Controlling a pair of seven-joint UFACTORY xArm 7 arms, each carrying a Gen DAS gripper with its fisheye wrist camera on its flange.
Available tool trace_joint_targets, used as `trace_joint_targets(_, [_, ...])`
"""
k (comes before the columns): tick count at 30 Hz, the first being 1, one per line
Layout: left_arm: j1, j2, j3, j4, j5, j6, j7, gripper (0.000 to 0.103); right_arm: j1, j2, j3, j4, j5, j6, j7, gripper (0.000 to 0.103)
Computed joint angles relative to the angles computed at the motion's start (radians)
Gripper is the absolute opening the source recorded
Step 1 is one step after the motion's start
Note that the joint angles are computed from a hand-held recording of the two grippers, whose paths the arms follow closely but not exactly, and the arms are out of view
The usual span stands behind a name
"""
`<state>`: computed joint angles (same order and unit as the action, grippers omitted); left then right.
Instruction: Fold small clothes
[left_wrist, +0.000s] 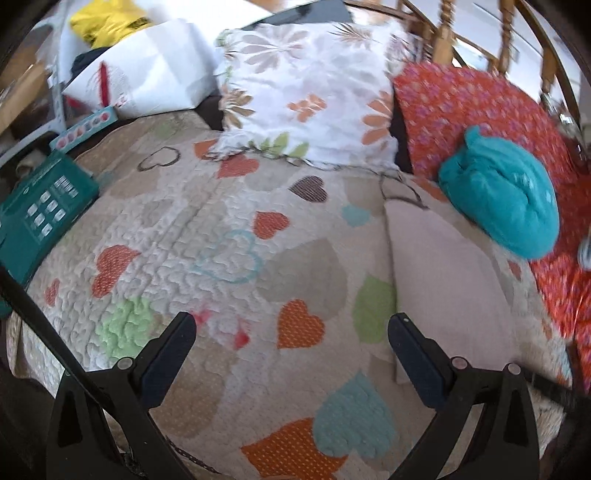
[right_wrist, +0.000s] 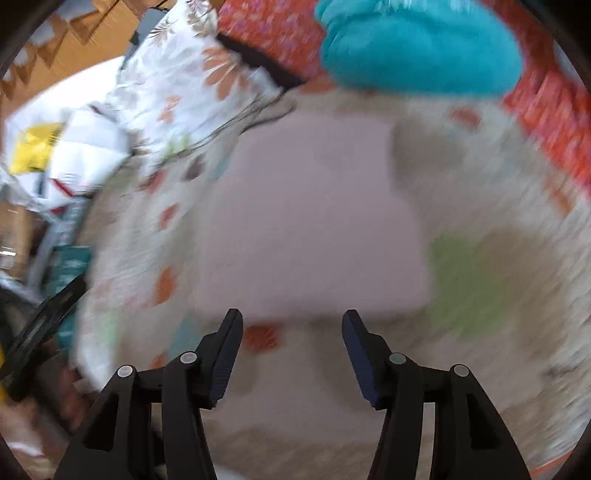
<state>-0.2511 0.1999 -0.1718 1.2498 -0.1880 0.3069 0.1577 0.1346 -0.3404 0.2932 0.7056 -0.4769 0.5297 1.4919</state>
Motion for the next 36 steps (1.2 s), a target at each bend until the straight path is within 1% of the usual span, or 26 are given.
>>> trace_joint_targets(3, [-0.028, 0.008, 0.006, -0.02, 0.052, -0.015, -0.018, 0.103, -0.051, 0.045, 0.044, 0.075, -0.141, 0.169, 0.047, 0.061])
trace_joint_targets(5, [-0.041, 0.018, 0.012, -0.026, 0.086, -0.018, -0.031, 0.103, -0.055, 0.074, 0.056, 0.098, -0.238, 0.226, 0.099, 0.062])
trace_joint_targets(6, [-0.047, 0.025, 0.015, -0.027, 0.101, -0.018, -0.04, 0.103, -0.054, 0.083, 0.058, 0.094, -0.279, 0.237, 0.138, 0.063])
trace_joint_targets(7, [-0.055, 0.034, 0.02, -0.028, 0.119, -0.017, -0.054, 0.103, -0.045, 0.087, 0.05, 0.088, -0.288, 0.243, 0.159, 0.063])
trace_joint_targets(8, [-0.057, 0.039, 0.022, -0.028, 0.128, -0.014, -0.063, 0.103, -0.033, 0.096, 0.032, 0.084, -0.264, 0.242, 0.167, 0.063])
trace_joint_targets(9, [-0.059, 0.047, 0.023, -0.023, 0.136, -0.008, -0.071, 0.103, -0.018, 0.096, 0.002, 0.07, -0.232, 0.203, 0.161, 0.063])
trace_joint_targets(11, [-0.06, 0.065, 0.02, -0.008, 0.138, 0.011, -0.085, 0.103, -0.001, 0.084, -0.036, 0.049, -0.22, 0.133, 0.144, 0.063])
trace_joint_targets(13, [-0.057, 0.081, 0.015, 0.01, 0.13, 0.033, -0.094, 0.103, 0.005, 0.08, -0.025, 0.063, -0.244, 0.182, 0.134, 0.064])
trace_joint_targets(15, [-0.055, 0.09, 0.01, 0.021, 0.123, 0.043, -0.097, 0.103, 0.015, 0.074, -0.012, 0.077, -0.271, 0.228, 0.141, 0.068])
trace_joint_targets(20, [-0.056, 0.103, -0.002, 0.038, 0.111, 0.07, -0.084, 0.103, 0.037, 0.067, -0.018, 0.071, -0.271, 0.226, 0.14, 0.069])
trace_joint_targets(25, [-0.056, 0.09, -0.005, 0.022, 0.105, 0.061, -0.069, 0.103, 0.057, 0.098, -0.014, 0.1, -0.276, 0.26, 0.129, 0.069])
trace_joint_targets(28, [-0.06, 0.081, 0.004, 0.009, 0.115, 0.041, -0.074, 0.103, 0.075, 0.124, -0.013, 0.126, -0.291, 0.289, 0.118, 0.07])
trace_joint_targets(36, [-0.056, 0.075, 0.013, -0.004, 0.128, 0.03, -0.082, 0.103, 0.137, 0.189, -0.025, 0.192, -0.333, 0.381, 0.089, 0.073])
